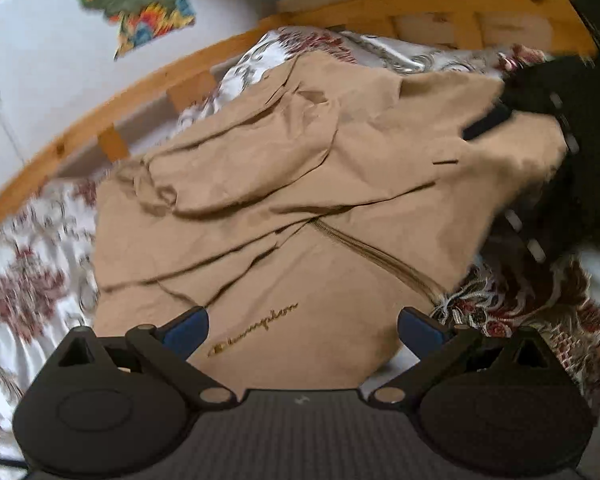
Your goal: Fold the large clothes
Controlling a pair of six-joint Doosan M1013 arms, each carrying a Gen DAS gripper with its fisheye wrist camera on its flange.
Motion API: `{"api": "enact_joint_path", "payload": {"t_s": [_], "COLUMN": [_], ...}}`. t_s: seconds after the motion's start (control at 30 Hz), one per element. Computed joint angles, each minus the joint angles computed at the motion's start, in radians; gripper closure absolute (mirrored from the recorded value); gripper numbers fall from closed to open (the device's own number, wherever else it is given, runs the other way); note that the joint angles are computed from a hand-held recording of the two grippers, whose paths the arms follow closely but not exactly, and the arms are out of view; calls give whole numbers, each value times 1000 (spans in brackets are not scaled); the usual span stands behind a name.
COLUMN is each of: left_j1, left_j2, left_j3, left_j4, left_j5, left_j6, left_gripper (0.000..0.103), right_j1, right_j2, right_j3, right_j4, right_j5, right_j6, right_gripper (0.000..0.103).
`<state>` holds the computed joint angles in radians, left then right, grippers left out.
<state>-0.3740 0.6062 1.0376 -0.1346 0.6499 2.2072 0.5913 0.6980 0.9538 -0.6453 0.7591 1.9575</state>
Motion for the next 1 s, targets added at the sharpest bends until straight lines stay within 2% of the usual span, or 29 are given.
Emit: {"api": "enact_joint_path", "payload": {"t_s": [0.13,0.2,0.27,0.37,0.43,0.57,0.67,0.77,0.8,0.87,0.93,0.97,1.0], "left_j1": [-12,-25,-40,-56,-56,-25,-9,0,-2,-4,2,7,7], "left_j2": [-19,-18,-6,27,40,60,54,48,43,42,48,52,56], "left_j3": [46,57,51,9,-4,-71,-68,-50,-40,-36,-59,-72,-81], "left_j4": [-10,75,232,498,672,660,709,785,815,853,778,735,726], "left_j5": [-57,-82,-84,-39,-52,9,4,-20,-21,-9,21,35,44], "left_j6": [93,57,-55,-261,-422,-530,-590,-641,-674,-723,-694,-665,-664], "left_gripper": [0,1,3,9,9,10,10,10,13,27,50,55,74], "right_j1": [-3,-7,-8,-11,-8,0,-1,4,8,15,20,22,21], "right_j2": [-11,-12,-14,-14,-13,-18,-21,-13,-10,-6,3,13,21], "right_j3": [24,27,30,28,26,41,44,28,21,14,-5,-24,-42], "right_j4": [-129,-177,-218,-224,-251,-334,-332,-322,-321,-303,-223,-181,-129], "right_j5": [-77,-97,-107,-99,-82,-72,-69,-13,14,55,104,149,185], "right_j6": [197,272,346,397,413,461,473,410,377,274,110,31,-42], "right_gripper": [29,33,33,33,33,31,26,11,8,4,1,1,1]}}
